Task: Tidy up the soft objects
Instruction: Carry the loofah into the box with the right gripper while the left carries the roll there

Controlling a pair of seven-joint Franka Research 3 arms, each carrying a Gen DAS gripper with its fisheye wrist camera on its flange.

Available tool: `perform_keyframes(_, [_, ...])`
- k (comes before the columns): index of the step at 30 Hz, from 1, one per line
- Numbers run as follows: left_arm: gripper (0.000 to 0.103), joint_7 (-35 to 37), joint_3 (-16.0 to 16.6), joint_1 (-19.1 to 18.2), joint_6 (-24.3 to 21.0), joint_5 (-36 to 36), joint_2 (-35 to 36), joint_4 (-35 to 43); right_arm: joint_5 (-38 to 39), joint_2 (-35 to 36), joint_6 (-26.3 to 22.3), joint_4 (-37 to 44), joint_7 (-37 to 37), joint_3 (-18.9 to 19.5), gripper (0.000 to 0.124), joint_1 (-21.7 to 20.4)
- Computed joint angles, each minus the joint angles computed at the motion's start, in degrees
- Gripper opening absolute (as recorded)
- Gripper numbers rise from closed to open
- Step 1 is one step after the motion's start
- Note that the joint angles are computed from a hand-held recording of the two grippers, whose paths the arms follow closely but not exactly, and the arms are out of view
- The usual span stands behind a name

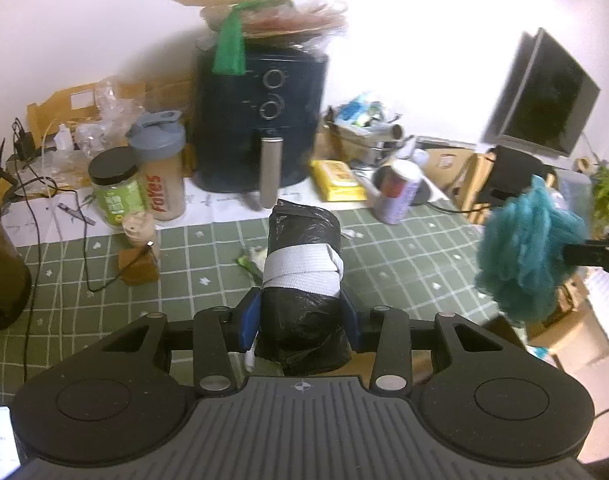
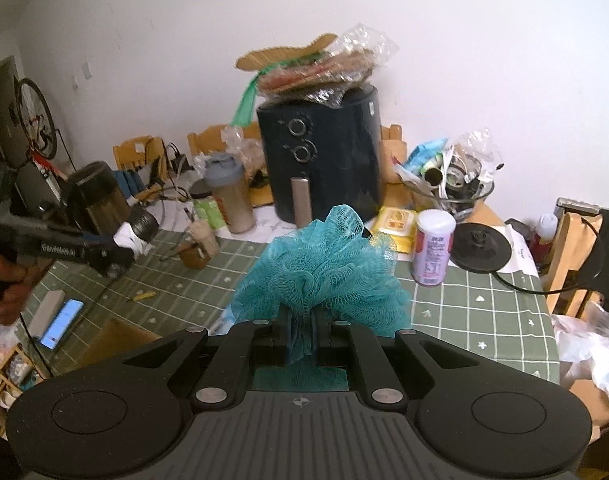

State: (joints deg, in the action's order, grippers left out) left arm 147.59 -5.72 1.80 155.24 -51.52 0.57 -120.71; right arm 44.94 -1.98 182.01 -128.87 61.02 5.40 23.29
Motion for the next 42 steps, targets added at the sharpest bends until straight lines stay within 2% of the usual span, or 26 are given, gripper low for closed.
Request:
perform_keyframes(8, [0.041,3.9,1.9,-1.6,-3.7,-2.1,-5.6,-5.6,-9.4,-4.2,-0.9,-3.4,10.4,1.8,0.011,0.8])
perform_keyframes(18, [0.041,4.4,3.9,-3.2,-6.7,-1.4,-8.2,-9.8,-16.0,-5.8,-2.7,-5.6,19.4,2.5,0.011,2.4])
perform_keyframes(23, [0.041,2.7,4.1,-3.7,-6.6,0.8,-9.1,-11.5,-18.6,-6.5,-4.1,-6.7,23.1,3.1,0.011,2.3])
perform_keyframes(35, [0.041,-4.9,4.3,-5.0,-4.6,7.9,-10.3,-14.7,-31.8,-5.2,-10.1,-6.1,38.1,6.1,0.011,-0.8])
perform_keyframes(42, [0.041,-9.1,4.5,-5.6,-3.7,11.2,-10.2,-15.6,-36.4,-2.8,-13.8,-3.7,43.4,5.4,0.011,-0.2])
